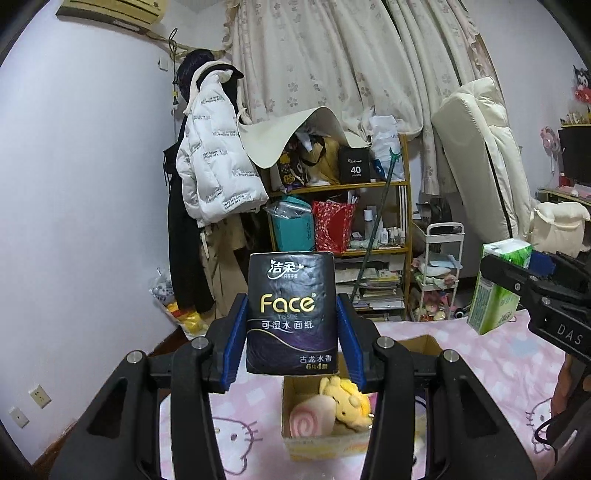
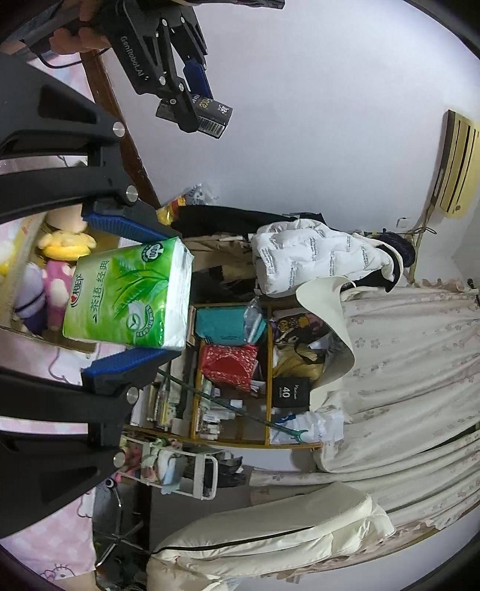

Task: Organize soft objects
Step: 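Lift both tissue packs and carry them over the box, then lower both tissue packs into the box and open both tools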

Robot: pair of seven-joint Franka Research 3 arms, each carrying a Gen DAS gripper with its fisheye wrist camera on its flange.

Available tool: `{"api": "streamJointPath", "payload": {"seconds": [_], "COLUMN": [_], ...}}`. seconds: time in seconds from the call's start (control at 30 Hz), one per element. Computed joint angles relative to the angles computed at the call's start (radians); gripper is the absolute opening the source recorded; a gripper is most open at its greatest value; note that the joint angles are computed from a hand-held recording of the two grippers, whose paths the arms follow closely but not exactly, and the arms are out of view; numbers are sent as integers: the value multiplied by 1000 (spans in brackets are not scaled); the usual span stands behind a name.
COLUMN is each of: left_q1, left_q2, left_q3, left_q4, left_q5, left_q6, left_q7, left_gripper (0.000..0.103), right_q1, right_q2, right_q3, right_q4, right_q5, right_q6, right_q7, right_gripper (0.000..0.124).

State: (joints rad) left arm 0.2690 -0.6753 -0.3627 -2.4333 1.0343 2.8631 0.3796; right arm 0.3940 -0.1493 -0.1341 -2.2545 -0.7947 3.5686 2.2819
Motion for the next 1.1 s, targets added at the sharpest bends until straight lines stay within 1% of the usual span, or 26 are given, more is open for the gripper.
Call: {"api": "streamJointPath", "payload": {"seconds": [0.1,0.17,0.23,0.3,0.4,0.57,0.67,0.77,0.83,0.9,1.0,1.1], "left_q1": [32,42,44,35,17,-9,-35,-64,-84,-81,-81,-99], "left_q2": [26,47,63,82,114,164,192,223,241,251,270,297], "left_q3": [-23,-29,-29,-21,-7,15,40,69,101,102,96,119], "left_q4": [20,29,31,32,38,51,51,52,44,41,46,45], "left_q5": [39,61,80,92,110,159,172,155,122,115,119,86], "left_q6": [13,18,19,17,8,0,2,0,37,46,31,62], "left_q7": [-34,-57,-82,-93,-106,-141,-155,-144,-136,-139,-130,-107], "left_gripper": [45,45,45,45,45,45,45,45,45,45,45,45], "right_q1": [-15,-26,-46,-59,-76,-107,-127,-158,-181,-198,-222,-260], "right_q2": [27,45,60,74,99,138,164,192,208,221,235,254], "right_q3": [23,36,64,85,101,150,169,190,206,221,241,265], "right_q4": [17,31,34,34,44,36,44,66,82,90,100,122], "right_q5": [48,52,91,120,107,183,188,148,109,88,56,-24], "right_q6": [15,19,22,22,28,31,36,32,27,23,16,20], "right_q7": [-36,-40,-81,-110,-96,-170,-173,-127,-86,-69,-48,34], "right_gripper": [56,56,56,56,56,56,56,56,56,56,57,57]}}
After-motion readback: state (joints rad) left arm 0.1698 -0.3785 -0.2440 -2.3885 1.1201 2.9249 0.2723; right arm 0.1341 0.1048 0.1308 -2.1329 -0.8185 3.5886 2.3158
